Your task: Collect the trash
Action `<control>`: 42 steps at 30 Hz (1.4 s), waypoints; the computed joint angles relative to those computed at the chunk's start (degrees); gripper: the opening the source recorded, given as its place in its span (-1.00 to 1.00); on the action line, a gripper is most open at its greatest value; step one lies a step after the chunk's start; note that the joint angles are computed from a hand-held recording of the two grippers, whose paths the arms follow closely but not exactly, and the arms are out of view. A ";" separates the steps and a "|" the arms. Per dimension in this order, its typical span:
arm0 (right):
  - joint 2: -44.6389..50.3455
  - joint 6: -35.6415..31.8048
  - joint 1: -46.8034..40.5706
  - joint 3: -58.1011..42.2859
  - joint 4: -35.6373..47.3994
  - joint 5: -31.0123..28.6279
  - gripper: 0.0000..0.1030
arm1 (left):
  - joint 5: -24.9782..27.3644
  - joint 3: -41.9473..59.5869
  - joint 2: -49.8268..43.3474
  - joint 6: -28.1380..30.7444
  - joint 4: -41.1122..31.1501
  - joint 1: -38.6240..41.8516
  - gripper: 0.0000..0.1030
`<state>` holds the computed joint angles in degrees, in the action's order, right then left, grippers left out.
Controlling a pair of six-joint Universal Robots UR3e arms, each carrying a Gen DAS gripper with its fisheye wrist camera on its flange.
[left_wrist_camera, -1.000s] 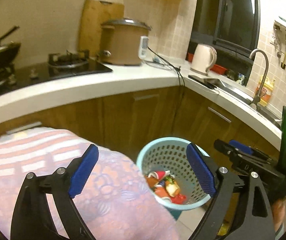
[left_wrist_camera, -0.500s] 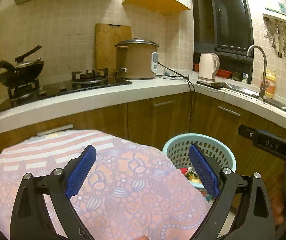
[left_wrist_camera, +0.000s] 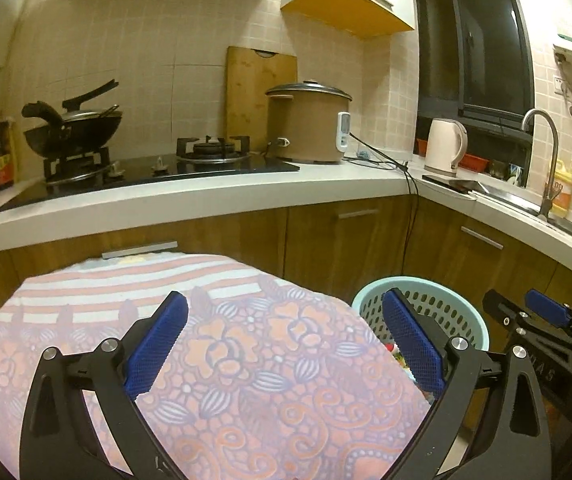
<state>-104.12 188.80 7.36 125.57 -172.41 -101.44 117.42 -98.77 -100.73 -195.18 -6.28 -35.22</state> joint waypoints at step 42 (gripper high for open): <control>-1.19 -0.49 -0.79 0.85 -0.57 -0.82 0.32 | -2.08 -0.93 1.16 -3.19 -1.17 0.78 0.85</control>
